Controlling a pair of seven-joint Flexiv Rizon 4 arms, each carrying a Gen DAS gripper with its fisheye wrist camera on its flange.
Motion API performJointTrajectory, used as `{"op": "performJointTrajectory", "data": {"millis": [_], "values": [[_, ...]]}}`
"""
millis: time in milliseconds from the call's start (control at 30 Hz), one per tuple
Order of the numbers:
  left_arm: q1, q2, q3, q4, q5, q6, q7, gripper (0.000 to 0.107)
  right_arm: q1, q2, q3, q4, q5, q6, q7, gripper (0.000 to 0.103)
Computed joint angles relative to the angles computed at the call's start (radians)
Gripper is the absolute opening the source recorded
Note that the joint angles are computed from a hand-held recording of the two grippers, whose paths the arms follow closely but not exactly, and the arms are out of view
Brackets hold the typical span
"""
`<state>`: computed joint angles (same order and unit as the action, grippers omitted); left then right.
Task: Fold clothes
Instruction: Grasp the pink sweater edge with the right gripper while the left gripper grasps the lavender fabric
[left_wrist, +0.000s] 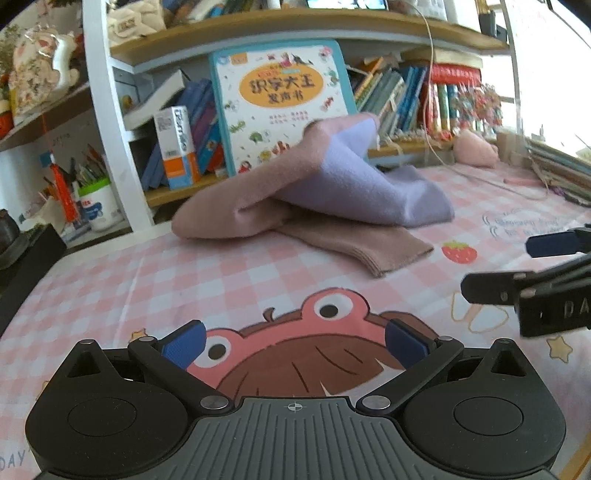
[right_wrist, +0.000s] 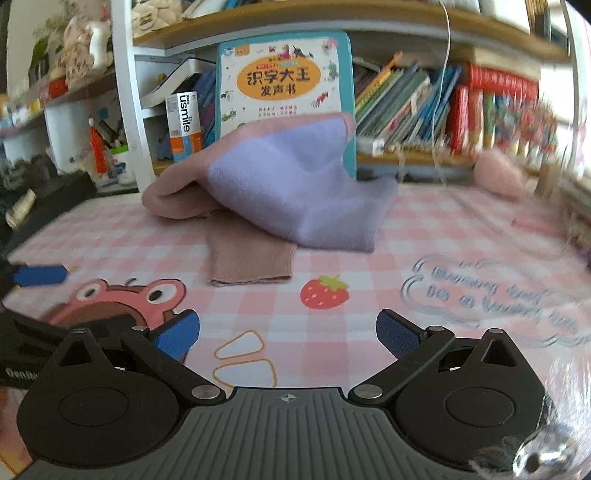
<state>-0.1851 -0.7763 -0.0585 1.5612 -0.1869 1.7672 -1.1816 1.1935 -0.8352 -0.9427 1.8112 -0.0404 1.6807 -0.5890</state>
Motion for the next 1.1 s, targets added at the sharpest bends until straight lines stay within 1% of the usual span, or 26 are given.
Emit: {"op": "performJointTrajectory", "data": {"millis": [100, 167, 300, 333, 400, 500, 533, 567, 600, 667, 700, 733, 767, 800, 833, 900, 967, 1033, 1100], "values": [[0.02, 0.005, -0.023, -0.002, 0.009, -0.002, 0.008, 0.103, -0.091, 0.058, 0.117, -0.014, 0.004, 0.042, -0.017, 0.103], [0.014, 0.004, -0.013, -0.011, 0.011, 0.004, 0.01, 0.103, -0.162, 0.091, 0.198, -0.036, 0.012, 0.067, -0.025, 0.103], [0.005, 0.001, -0.002, -0.032, 0.014, 0.011, 0.021, 0.103, -0.362, 0.128, 0.401, -0.131, 0.025, 0.097, -0.019, 0.103], [0.003, 0.001, 0.0, -0.037, 0.015, 0.012, 0.024, 0.103, -0.418, 0.125, 0.454, -0.163, 0.023, 0.09, -0.014, 0.103], [0.017, 0.001, -0.023, -0.041, 0.024, 0.02, 0.033, 0.103, -0.528, 0.114, 0.559, -0.229, 0.013, 0.074, 0.002, 0.103], [0.046, 0.0, -0.07, -0.044, 0.042, 0.032, 0.048, 0.103, -0.62, 0.076, 0.617, -0.317, 0.007, 0.006, 0.07, 0.099], [0.045, -0.004, -0.071, -0.049, 0.041, 0.035, 0.049, 0.103, -0.639, 0.061, 0.625, -0.341, 0.0, -0.005, 0.093, 0.098], [0.032, -0.008, -0.056, -0.058, 0.035, 0.038, 0.048, 0.103, -0.651, 0.044, 0.621, -0.36, -0.004, -0.01, 0.117, 0.093], [0.013, -0.014, -0.032, -0.067, 0.028, 0.044, 0.047, 0.103, -0.666, 0.031, 0.626, -0.377, -0.012, -0.02, 0.137, 0.085], [-0.02, -0.026, 0.01, -0.086, 0.012, 0.054, 0.046, 0.103, -0.697, 0.008, 0.642, -0.406, -0.026, -0.031, 0.173, 0.076], [-0.028, -0.032, 0.02, -0.095, 0.006, 0.055, 0.046, 0.103, -0.706, -0.003, 0.647, -0.413, -0.029, -0.018, 0.191, 0.072], [-0.029, -0.038, 0.018, -0.103, 0.002, 0.053, 0.047, 0.103, -0.715, -0.014, 0.652, -0.421, -0.031, -0.007, 0.207, 0.07], [-0.029, -0.043, 0.017, -0.112, -0.002, 0.052, 0.048, 0.103, -0.733, -0.021, 0.673, -0.431, -0.043, -0.003, 0.205, 0.067], [-0.022, -0.049, 0.006, -0.121, -0.003, 0.045, 0.05, 0.103, -0.735, -0.021, 0.674, -0.432, -0.06, -0.015, 0.201, 0.062], [-0.012, -0.054, -0.01, -0.132, -0.002, 0.031, 0.052, 0.103, -0.737, -0.021, 0.676, -0.434, -0.076, -0.026, 0.197, 0.061], [-0.002, -0.064, -0.03, -0.153, -0.008, -0.001, 0.053, 0.103, -0.742, -0.025, 0.678, -0.441, -0.1, -0.039, 0.196, 0.053], [0.006, -0.074, -0.047, -0.175, -0.014, -0.035, 0.052, 0.103, -0.748, -0.034, 0.679, -0.451, -0.115, -0.041, 0.199, 0.05], [0.042, -0.079, -0.105, -0.179, -0.004, -0.052, 0.063, 0.103, -0.758, -0.042, 0.687, -0.458, -0.122, -0.035, 0.201, 0.047], [0.085, -0.084, -0.176, -0.176, 0.009, -0.064, 0.082, 0.103, -0.773, -0.049, 0.701, -0.464, -0.122, -0.02, 0.201, 0.038]]}}
